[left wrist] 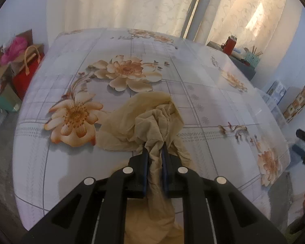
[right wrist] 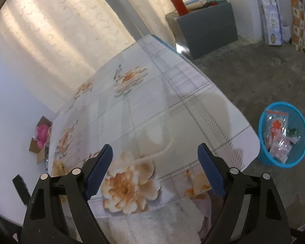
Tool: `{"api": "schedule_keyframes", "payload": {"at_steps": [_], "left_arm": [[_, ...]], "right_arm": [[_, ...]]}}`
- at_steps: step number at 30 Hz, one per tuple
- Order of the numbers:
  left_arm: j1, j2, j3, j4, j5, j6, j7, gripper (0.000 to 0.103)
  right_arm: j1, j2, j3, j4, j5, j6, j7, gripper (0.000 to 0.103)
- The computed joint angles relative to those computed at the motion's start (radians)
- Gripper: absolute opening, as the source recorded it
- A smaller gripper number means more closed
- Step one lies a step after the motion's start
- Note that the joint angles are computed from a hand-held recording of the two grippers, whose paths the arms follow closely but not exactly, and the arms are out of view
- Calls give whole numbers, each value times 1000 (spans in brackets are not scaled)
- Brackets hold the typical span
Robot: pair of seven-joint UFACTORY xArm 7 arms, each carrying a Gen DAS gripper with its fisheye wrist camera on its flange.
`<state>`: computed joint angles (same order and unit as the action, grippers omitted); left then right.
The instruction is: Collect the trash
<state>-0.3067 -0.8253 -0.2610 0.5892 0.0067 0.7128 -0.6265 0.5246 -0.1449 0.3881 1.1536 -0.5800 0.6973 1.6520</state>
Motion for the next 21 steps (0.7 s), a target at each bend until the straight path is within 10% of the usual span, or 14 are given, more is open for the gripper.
{"api": "schedule_keyframes", "payload": {"at_steps": [9,17,21], "left_arm": [[23,16,-39,18,66,25,0,11],[29,17,-67,33,103,54,-23,11],[27,23,-71,40,117,62,-30,11]], "right_arm": [[-20,40,-38,6,24,5,-46,58],[7,78,-59,32,80,9,-148,8],[25,85,-58,44,76,21,-156,6]]}}
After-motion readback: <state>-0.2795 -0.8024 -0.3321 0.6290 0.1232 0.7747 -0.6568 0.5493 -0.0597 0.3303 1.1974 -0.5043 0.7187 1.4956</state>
